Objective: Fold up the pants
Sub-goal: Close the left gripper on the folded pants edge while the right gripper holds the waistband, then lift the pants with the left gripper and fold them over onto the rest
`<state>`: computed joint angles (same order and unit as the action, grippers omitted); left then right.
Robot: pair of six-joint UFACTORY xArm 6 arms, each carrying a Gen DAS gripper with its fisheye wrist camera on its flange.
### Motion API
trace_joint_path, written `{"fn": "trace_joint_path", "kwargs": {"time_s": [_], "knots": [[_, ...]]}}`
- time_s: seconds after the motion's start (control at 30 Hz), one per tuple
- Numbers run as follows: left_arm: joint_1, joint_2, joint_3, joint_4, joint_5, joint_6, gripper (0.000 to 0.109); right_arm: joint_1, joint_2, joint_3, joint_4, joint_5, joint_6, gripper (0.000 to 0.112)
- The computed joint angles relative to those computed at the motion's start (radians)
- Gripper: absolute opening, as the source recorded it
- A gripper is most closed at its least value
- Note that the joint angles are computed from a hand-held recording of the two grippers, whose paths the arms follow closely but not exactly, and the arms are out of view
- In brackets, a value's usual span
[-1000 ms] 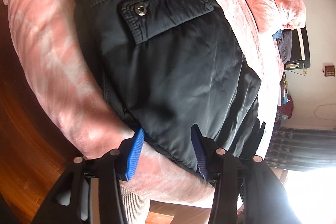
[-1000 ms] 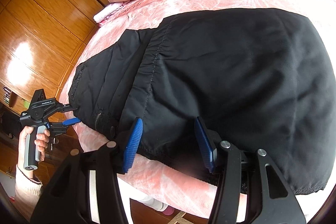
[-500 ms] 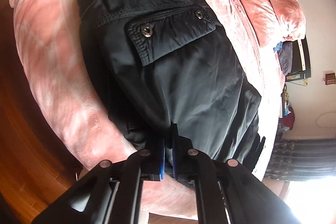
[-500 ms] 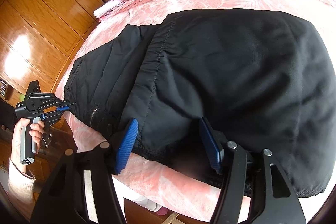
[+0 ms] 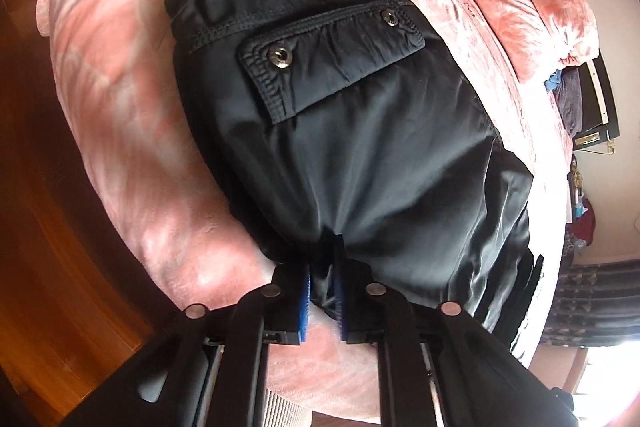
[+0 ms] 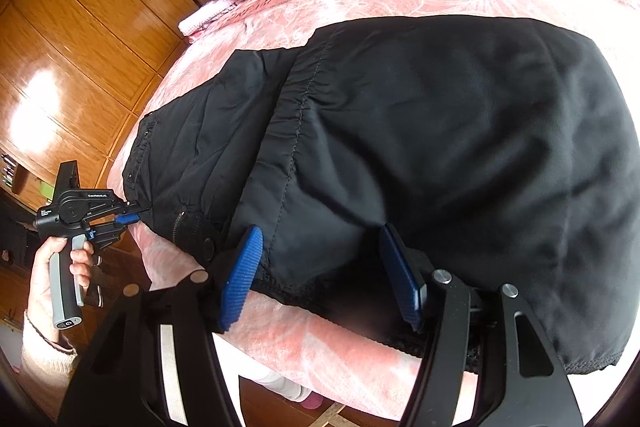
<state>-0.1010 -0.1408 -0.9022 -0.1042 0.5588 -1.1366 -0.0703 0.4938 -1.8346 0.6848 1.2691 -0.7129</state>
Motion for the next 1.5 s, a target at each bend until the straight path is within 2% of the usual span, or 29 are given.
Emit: {"fn": "trace_joint_path", "kwargs": {"time_s": [0.03,0.07,0.1,0.13,0.2,0.27,0.43,0.67,0.73,0.8,1.0,1.07,1.2,1.27,1.4,1.5], "knots": [[0.002,-0.015,0.01,-0.009,0.0,-0.002,0.022,-0.001,-0.001,-0.001,-0.001,0.0,0.0,0.061],[0.006,-0.036,0.029,-0.013,-0.01,-0.01,0.033,-0.001,-0.006,0.005,-0.002,-0.003,-0.002,0.061],[0.01,-0.056,0.041,0.002,0.0,-0.031,0.051,-0.001,-0.008,0.007,-0.003,-0.005,-0.004,0.061],[0.016,-0.079,0.056,0.035,0.007,-0.065,0.055,0.0,-0.008,0.007,-0.002,-0.006,-0.004,0.062],[0.024,-0.111,0.084,0.058,-0.002,-0.086,0.056,0.0,-0.01,0.012,-0.001,-0.01,-0.005,0.062],[0.038,-0.118,0.101,0.008,-0.027,-0.046,0.056,0.004,-0.012,0.02,-0.002,-0.02,-0.008,0.063],[0.047,-0.067,0.077,-0.072,-0.029,0.03,0.055,0.005,-0.018,0.029,-0.002,-0.025,-0.012,0.064],[0.055,-0.035,0.084,-0.109,-0.079,0.037,0.056,0.009,-0.013,0.023,-0.007,-0.024,-0.015,0.064],[0.06,-0.031,0.084,-0.104,-0.09,0.038,0.053,0.009,-0.014,0.025,-0.006,-0.025,-0.015,0.064],[0.063,-0.03,0.083,-0.084,-0.096,0.026,0.041,0.009,-0.015,0.026,-0.005,-0.025,-0.014,0.064],[0.056,-0.047,0.071,0.037,-0.098,-0.058,0.02,0.01,-0.01,0.023,-0.004,-0.028,-0.017,0.065],[0.054,-0.043,0.064,0.055,-0.095,-0.058,0.02,0.01,-0.008,0.022,-0.003,-0.028,-0.016,0.066],[0.066,-0.008,0.066,-0.05,-0.109,0.019,0.025,0.011,-0.009,0.024,-0.003,-0.031,-0.017,0.066],[0.066,-0.002,0.068,-0.052,-0.122,0.006,0.025,0.011,-0.011,0.027,-0.001,-0.032,-0.019,0.066],[0.054,-0.018,0.073,0.083,-0.161,-0.131,0.011,0.011,-0.013,0.031,0.002,-0.03,-0.016,0.066],[0.046,-0.047,0.087,0.208,-0.23,-0.268,0.01,0.01,-0.015,0.033,0.004,-0.03,-0.017,0.066]]}}
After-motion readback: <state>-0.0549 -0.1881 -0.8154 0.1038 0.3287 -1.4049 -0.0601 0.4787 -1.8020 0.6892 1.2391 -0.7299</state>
